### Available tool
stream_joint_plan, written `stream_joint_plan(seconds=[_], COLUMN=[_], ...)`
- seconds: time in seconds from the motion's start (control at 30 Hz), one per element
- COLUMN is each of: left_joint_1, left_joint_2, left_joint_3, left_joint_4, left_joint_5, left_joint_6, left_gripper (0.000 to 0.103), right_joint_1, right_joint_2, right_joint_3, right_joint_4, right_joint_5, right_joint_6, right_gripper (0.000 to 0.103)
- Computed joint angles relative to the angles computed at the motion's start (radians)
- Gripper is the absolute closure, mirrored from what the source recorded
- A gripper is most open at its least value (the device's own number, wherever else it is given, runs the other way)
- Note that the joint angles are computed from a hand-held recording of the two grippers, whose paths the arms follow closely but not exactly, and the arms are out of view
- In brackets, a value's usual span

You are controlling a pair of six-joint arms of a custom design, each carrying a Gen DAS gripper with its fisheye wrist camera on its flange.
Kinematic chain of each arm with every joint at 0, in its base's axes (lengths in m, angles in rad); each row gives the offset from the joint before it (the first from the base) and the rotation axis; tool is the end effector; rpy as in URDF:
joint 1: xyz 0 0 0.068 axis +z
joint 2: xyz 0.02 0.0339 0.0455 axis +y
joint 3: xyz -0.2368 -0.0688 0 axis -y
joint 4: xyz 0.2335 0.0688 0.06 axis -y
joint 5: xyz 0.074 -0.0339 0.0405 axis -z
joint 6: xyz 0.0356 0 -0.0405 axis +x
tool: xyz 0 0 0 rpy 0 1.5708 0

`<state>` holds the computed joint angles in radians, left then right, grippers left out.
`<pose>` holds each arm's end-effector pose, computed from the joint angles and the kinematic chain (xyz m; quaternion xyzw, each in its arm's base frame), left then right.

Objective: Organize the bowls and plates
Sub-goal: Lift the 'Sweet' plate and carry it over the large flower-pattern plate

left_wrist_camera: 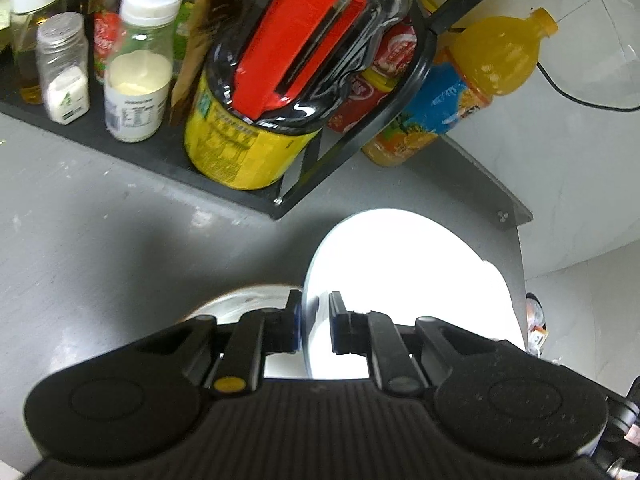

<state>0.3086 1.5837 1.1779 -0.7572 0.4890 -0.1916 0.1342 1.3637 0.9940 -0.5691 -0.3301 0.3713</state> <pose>0.2938 0.0761 0.2165 -0.1877 0.9327 -0.2252 0.2100 0.2703 0.0481 0.2299 0.0602 0.9370 0.2279 0.2577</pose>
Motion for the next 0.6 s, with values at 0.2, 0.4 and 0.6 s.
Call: stream_joint_plan(seconds=[0.2,0.4,0.6], left_joint_1=[0.046,0.093,0.119], left_joint_2=[-0.043,-0.080,-0.106], left_joint_3=[-0.043,-0.083,-0.129], left_joint_4=[-0.037,-0.075,-0.089], left_joint_5=[0.007,0.013,0.013], left_joint_6=[0.075,0.153,0.207], left_gripper=[0.092,0.092,0.092], right_joint_1=[0.057,0.131,0.187], right_joint_2=[-0.114,-0.219,-0.303], right_joint_3=[-0.119,-0.209,-0.273], right_joint_4=[0.036,0.044,0.036], right_joint_5=[0.032,0.090,0.141], right_joint_6=[0.070,0.127,0.167], right_gripper=[0.097,0.096,0.096])
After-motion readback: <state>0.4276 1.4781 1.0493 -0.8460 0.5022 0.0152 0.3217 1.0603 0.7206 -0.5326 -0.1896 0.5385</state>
